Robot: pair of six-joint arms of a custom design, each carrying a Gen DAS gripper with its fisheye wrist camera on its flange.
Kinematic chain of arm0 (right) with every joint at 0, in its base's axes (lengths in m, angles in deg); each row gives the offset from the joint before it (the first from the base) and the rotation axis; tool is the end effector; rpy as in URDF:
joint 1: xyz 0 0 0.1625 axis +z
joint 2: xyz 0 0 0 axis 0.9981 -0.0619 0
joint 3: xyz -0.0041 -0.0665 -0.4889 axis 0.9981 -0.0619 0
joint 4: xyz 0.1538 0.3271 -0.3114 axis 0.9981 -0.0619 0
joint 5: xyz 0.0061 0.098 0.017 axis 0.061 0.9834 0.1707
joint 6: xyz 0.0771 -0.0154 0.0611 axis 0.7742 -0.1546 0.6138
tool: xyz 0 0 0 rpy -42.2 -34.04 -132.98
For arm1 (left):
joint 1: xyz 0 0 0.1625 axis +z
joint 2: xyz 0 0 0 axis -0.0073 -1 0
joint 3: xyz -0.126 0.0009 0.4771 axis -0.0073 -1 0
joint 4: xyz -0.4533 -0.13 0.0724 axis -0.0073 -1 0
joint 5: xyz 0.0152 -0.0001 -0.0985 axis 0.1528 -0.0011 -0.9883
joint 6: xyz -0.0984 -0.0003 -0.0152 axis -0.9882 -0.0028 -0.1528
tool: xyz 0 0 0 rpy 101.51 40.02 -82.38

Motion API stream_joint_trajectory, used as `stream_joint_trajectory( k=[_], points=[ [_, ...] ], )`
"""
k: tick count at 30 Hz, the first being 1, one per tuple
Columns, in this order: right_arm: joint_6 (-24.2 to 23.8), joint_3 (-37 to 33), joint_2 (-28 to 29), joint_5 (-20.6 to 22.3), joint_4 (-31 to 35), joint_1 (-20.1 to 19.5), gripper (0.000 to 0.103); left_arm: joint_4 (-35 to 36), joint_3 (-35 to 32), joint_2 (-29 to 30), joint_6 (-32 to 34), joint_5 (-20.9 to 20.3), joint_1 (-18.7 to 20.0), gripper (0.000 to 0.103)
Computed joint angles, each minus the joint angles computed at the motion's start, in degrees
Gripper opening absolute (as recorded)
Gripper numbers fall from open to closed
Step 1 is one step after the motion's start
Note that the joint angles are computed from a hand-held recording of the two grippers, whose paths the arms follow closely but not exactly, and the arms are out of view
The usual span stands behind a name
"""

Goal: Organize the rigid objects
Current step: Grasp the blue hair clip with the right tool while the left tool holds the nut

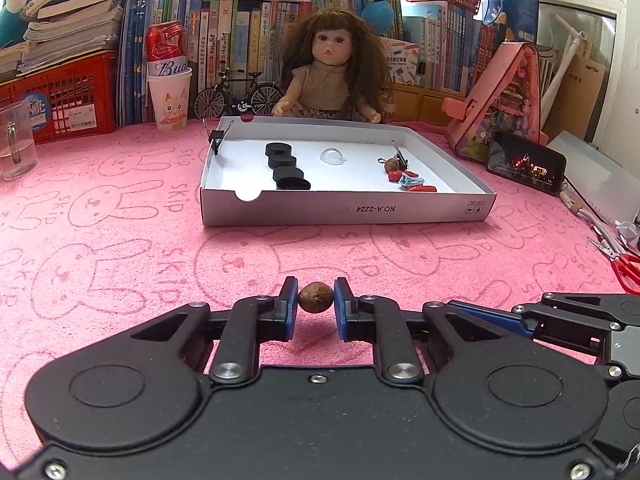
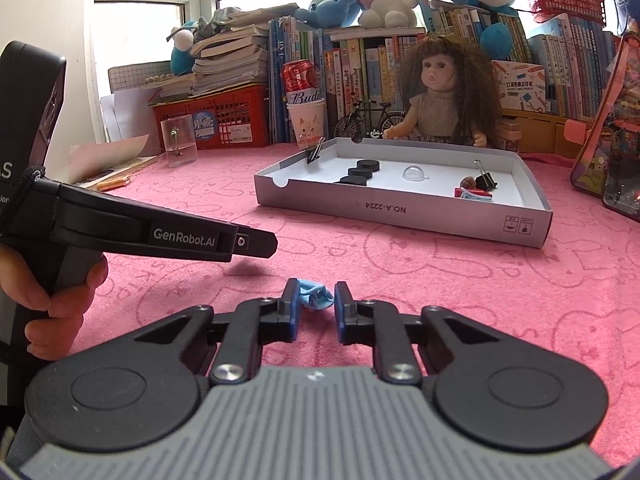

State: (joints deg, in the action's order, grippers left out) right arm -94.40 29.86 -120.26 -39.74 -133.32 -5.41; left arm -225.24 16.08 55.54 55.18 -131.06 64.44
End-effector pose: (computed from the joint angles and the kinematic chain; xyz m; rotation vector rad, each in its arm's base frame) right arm 0.0210 -0.8532 0.1072 1.3447 -2.4933 0.8713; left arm -0.1582 -0.7989 -0.0345 0.2712 2.1686 -1.1942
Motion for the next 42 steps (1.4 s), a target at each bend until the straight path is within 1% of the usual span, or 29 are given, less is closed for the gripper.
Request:
stream_joint_trajectory(
  k=[4,11,16,21,23,25,26,28,30,31,33,35,38,40,42],
  points=[
    [0.8,0.0,0.2,-0.1,-2.7,-0.1,0.021,0.0,-0.2,0.1,-0.1,0.1,-0.1,0.018],
    [2.9,-0.8,1.0,-1.7,-7.1,-0.1,0.021,0.3,-0.4,0.2,-0.5,0.2,-0.2,0.018],
    [4.5,-1.4,1.3,-1.8,-8.3,0.0,0.019,0.5,-1.3,0.4,-0.1,-0.2,-0.1,0.018],
    [5.1,-2.0,1.6,-2.3,-9.2,0.1,0.019,0.8,-2.5,0.7,0.6,-0.8,-0.2,0.018],
    [5.6,-2.4,1.8,-3.0,-9.2,0.2,0.019,1.0,-2.7,0.9,0.6,-1.0,-0.2,0.018],
    [6.2,-2.6,2.2,-4.1,-10.6,0.4,0.019,1.2,-2.7,1.0,0.4,-1.0,-0.2,0.018],
    [6.4,-2.8,2.5,-4.9,-11.1,0.5,0.020,1.4,-2.6,0.9,0.2,-1.1,-0.2,0.018],
    [6.7,-3.1,2.9,-6.4,-12.7,0.6,0.029,1.6,-2.6,1.0,0.0,-1.1,-0.1,0.018],
    [7.7,-3.4,3.2,-7.7,-13.6,0.7,0.032,1.8,-2.5,0.9,-0.3,-1.0,-0.1,0.018],
    [8.5,-3.5,3.2,-8.1,-13.9,0.7,0.044,1.9,-2.5,1.0,-0.3,-1.0,-0.1,0.018],
    [9.5,-3.4,3.0,-8.1,-14.0,0.6,0.046,1.9,-2.5,1.0,-0.5,-0.8,0.0,0.018],
    [9.5,-3.0,2.8,-8.0,-13.9,0.6,0.048,2.1,-2.6,1.0,-0.8,-0.8,0.0,0.018],
    [8.6,-2.2,2.5,-8.1,-13.7,0.7,0.054,2.1,-2.5,1.0,-0.9,-0.8,0.1,0.018],
    [8.9,-1.7,2.5,-8.4,-14.3,0.8,0.060,2.1,-2.5,1.0,-0.9,-0.8,0.1,0.018],
    [9.3,-1.5,2.6,-8.8,-14.6,0.9,0.060,2.2,-2.7,1.1,-1.1,-0.7,0.1,0.018]
  ],
)
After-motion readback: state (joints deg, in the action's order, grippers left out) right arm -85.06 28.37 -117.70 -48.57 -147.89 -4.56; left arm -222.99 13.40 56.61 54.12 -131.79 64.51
